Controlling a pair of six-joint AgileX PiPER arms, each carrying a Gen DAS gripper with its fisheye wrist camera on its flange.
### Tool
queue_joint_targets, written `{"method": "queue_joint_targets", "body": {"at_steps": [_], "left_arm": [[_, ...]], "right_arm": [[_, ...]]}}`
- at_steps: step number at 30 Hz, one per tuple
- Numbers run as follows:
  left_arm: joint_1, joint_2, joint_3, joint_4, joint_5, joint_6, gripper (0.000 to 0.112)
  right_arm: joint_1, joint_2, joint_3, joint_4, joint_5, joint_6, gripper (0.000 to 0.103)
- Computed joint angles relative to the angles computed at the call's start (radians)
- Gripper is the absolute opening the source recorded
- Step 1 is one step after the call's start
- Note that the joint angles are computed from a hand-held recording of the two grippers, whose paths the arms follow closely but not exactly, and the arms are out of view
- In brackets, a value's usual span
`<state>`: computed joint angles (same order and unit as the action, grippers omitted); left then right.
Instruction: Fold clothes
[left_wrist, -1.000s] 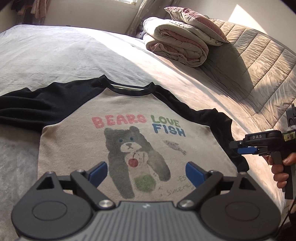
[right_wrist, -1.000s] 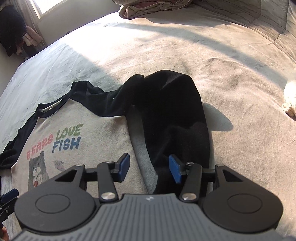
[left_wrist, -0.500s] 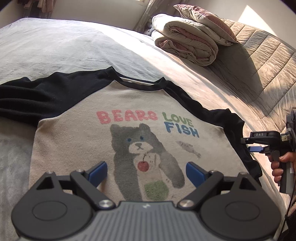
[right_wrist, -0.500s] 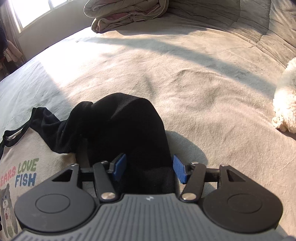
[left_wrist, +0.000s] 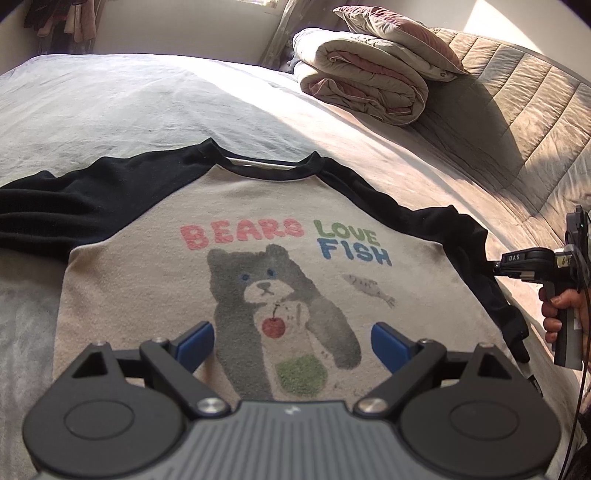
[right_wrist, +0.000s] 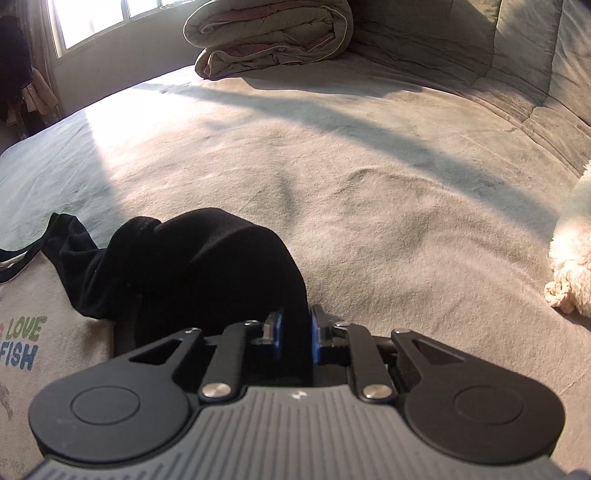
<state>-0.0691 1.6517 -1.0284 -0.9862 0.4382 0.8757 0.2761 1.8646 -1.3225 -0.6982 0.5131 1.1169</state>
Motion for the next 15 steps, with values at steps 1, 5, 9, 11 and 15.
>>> {"method": "queue_joint_targets", "body": {"at_steps": [1,5,9,11,15], "left_arm": [[-0.005,-0.004,0.002,0.012,-0.006,-0.010,0.093],[-0.014,-0.024,0.011,0.025,-0.014,-0.030,0.093],[-0.024,-0.046,0.020,0.023,-0.013,-0.048,0.093],[-0.031,-0.058,0.025,0.022,-0.016,-0.050,0.093],[-0.047,-0.080,0.039,0.012,-0.025,-0.045,0.093]], "right_arm": [[0.008,-0.011,0.007,-0.024,0.000,0.022,0.004],[0.040,-0.062,0.035,-0.115,-0.008,0.100,0.004],[0.076,-0.129,0.063,-0.179,-0.033,0.154,0.004],[0.097,-0.155,0.074,-0.189,-0.044,0.166,0.004],[0.145,-0.184,0.078,-0.184,-0.053,0.158,0.004]]}}
